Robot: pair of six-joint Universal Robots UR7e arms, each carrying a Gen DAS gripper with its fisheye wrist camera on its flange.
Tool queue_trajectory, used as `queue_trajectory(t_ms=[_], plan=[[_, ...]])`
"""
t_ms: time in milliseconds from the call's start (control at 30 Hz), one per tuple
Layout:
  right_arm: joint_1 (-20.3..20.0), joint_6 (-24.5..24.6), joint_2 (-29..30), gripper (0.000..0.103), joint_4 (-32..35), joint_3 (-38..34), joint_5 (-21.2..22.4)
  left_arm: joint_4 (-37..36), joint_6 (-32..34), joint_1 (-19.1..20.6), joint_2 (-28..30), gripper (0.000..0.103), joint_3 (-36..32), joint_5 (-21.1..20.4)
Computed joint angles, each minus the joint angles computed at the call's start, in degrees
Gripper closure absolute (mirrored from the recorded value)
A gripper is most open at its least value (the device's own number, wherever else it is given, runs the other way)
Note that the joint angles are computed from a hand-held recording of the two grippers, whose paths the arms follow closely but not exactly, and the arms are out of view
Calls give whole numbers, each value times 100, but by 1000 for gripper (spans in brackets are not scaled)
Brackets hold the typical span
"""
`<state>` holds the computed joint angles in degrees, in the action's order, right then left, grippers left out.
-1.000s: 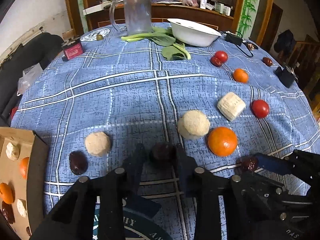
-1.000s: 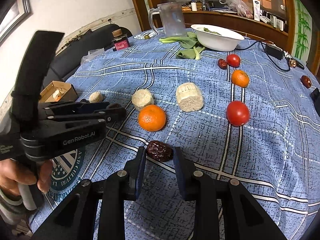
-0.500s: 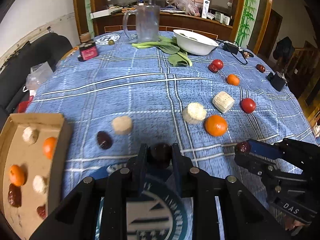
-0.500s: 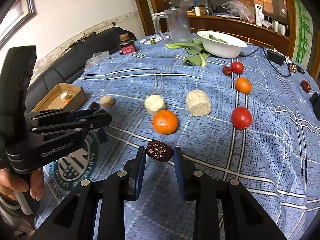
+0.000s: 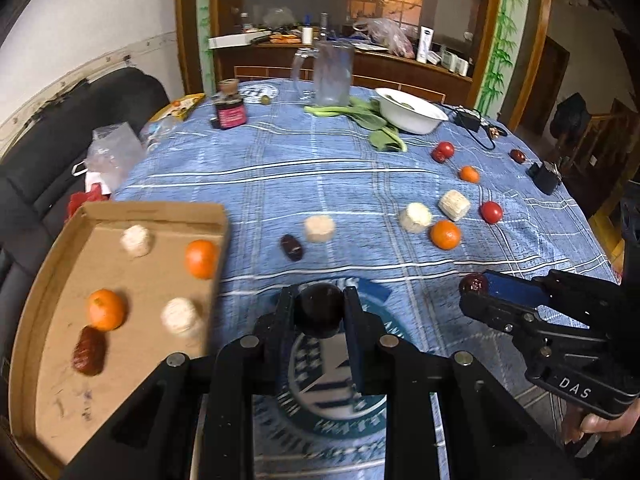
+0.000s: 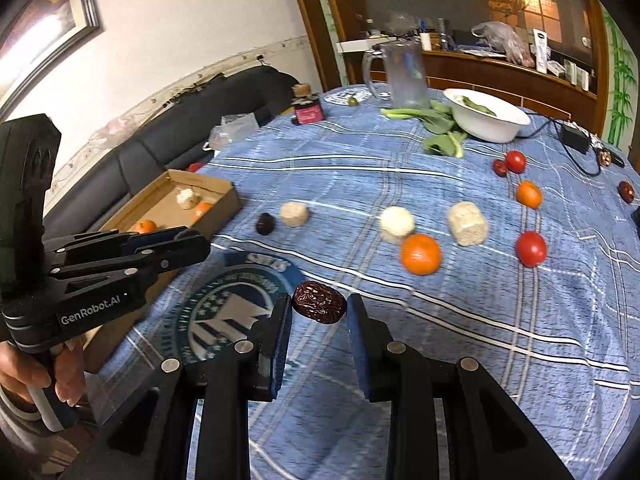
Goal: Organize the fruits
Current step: 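Carry both dates over the cardboard box and lower them inside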
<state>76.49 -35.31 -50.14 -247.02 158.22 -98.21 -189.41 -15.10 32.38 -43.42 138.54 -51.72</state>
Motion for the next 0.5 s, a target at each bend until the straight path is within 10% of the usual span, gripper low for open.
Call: queue_trajectory(t_ms=[500], plan=[[1418,401,574,72,689,-679,-610,285,-213,245,-1392,80,1031,664]])
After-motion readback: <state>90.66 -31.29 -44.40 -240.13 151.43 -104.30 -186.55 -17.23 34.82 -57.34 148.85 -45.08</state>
